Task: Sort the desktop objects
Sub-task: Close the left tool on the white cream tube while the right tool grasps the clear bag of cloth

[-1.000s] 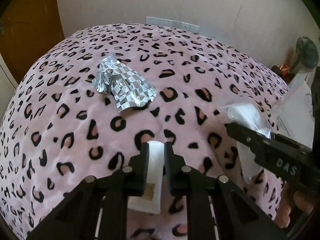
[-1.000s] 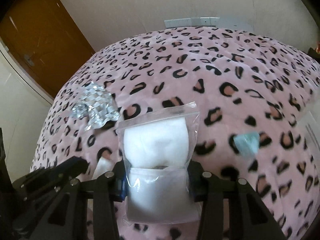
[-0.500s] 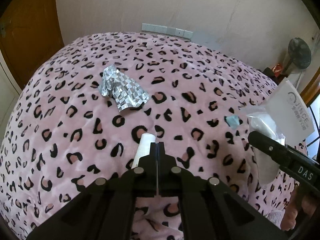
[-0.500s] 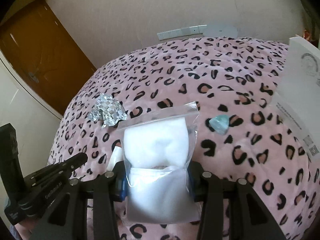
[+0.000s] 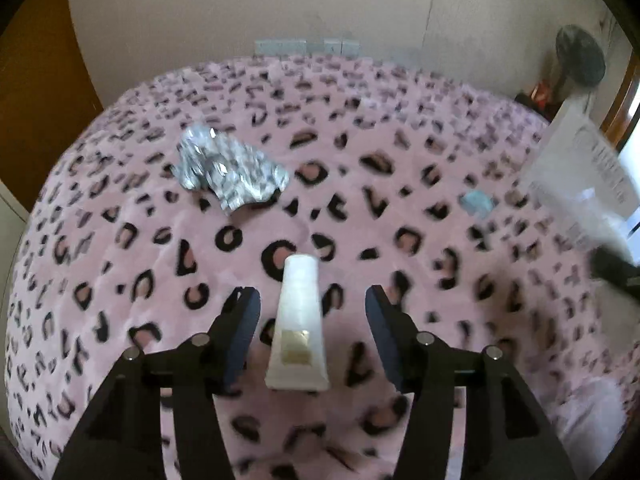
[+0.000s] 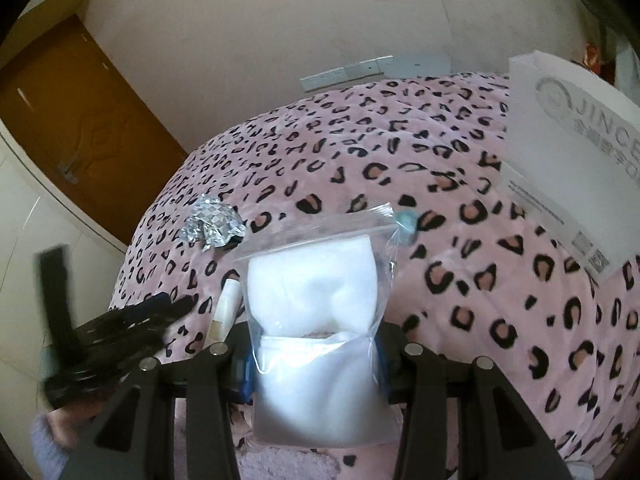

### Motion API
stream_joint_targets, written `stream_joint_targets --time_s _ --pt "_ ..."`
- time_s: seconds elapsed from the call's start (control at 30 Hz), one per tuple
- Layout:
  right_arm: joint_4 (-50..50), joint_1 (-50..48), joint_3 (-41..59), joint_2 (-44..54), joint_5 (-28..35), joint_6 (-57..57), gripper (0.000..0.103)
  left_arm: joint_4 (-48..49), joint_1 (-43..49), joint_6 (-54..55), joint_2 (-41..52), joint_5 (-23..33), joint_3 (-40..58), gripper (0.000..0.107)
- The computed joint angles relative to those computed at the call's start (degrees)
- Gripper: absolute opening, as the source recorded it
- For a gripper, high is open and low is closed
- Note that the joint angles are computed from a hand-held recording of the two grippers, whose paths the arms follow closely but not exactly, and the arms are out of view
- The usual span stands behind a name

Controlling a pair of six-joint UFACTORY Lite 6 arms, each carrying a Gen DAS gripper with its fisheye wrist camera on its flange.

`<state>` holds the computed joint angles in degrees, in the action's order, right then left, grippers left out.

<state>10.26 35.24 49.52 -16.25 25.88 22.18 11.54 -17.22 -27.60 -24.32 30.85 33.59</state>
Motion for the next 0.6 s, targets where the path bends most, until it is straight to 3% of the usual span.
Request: stream_joint_targets --time_s 0.13,0.23,0.3,0.33,0.47,0.6 --pt "2.91 -0.57 -0.71 1.27 -1.11 -2.33 0.044 -12.19 6.78 12.59 12.74 -8.76 -0.69 0.055" --pt "4.32 -0.62 -0.31 2.85 -1.87 -3.98 0.044 -10.71 6.47 10.14 16.31 -12.51 -1.55 0.055" --pt "5.32 -0.79 -0.07 3.89 -2.33 -5.05 0.044 -6.37 5.32 5.07 16.83 -13.95 -2.17 0.045" --pt "6.01 -0.92 0.09 4.51 -2.66 -5.69 0.044 -3.83 4.62 2.1 16.72 -13.91 -2.31 0.036" --pt "7.61 -0.77 0.2 6.0 -3.62 -6.68 0.044 5.82 1.43 -9.66 14.51 -12.63 -3.47 0.036" --pt "8.1 -0.1 0.29 7.35 -4.36 -6.56 0.044 7.78 -0.04 -12.8 8.85 -8.67 -4.04 0.035"
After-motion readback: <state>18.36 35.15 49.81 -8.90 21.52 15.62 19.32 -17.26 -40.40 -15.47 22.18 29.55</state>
